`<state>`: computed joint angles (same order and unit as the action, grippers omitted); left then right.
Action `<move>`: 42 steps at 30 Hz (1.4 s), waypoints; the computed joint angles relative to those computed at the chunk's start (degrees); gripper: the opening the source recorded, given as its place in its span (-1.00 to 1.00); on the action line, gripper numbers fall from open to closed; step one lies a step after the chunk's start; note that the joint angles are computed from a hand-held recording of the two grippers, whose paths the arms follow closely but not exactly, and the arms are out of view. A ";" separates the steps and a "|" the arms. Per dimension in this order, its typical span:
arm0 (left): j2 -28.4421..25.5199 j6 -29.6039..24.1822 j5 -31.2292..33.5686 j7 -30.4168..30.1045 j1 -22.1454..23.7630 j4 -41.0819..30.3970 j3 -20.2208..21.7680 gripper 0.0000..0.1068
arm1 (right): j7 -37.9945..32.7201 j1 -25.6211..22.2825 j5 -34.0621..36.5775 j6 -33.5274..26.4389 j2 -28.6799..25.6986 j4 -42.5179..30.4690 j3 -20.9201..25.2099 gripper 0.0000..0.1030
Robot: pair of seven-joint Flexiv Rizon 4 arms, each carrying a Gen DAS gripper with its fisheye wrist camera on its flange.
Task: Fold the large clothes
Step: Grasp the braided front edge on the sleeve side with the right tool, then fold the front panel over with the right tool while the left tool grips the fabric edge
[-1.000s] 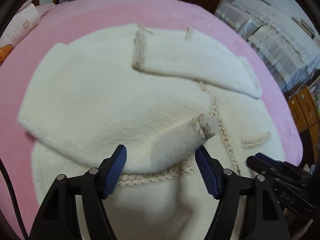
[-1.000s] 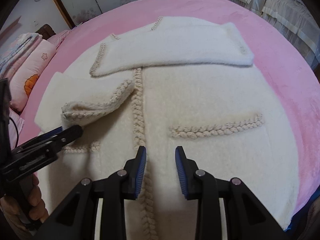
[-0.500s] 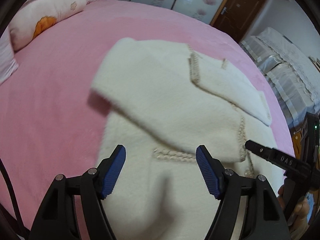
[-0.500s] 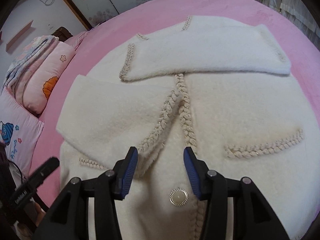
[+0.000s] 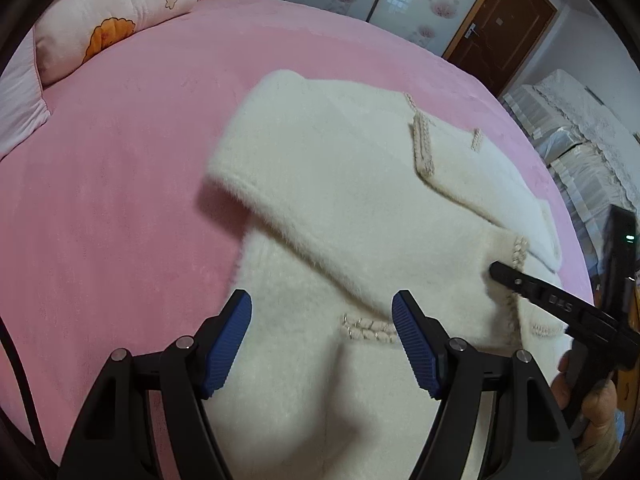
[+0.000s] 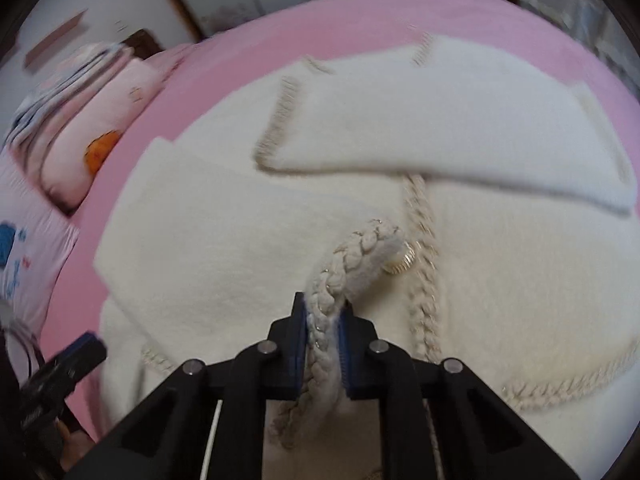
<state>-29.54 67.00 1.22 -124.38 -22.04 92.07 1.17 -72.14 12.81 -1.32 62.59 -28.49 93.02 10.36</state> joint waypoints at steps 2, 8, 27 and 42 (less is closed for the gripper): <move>-0.34 0.33 0.55 -1.27 -0.46 -0.94 0.85 0.34 | -4.13 0.19 -2.07 2.52 1.22 0.09 0.39 -0.75; -1.56 1.91 2.08 -4.59 -1.43 -4.27 2.41 0.34 | -10.67 2.24 -10.22 12.47 2.28 -4.40 -3.23 -0.74; -21.56 -18.84 0.60 3.25 2.83 -37.89 2.52 0.34 | -3.15 -10.91 0.67 -13.14 -15.14 -29.09 -3.42 -0.25; -36.39 -34.36 -3.74 5.49 5.65 -62.85 0.98 -0.79 | -7.41 -8.02 4.03 -14.31 -18.97 -32.79 -3.89 -0.43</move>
<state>-65.93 32.64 -2.52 -118.89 -16.39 29.21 2.15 -79.56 4.80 2.71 48.28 -47.46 60.23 6.47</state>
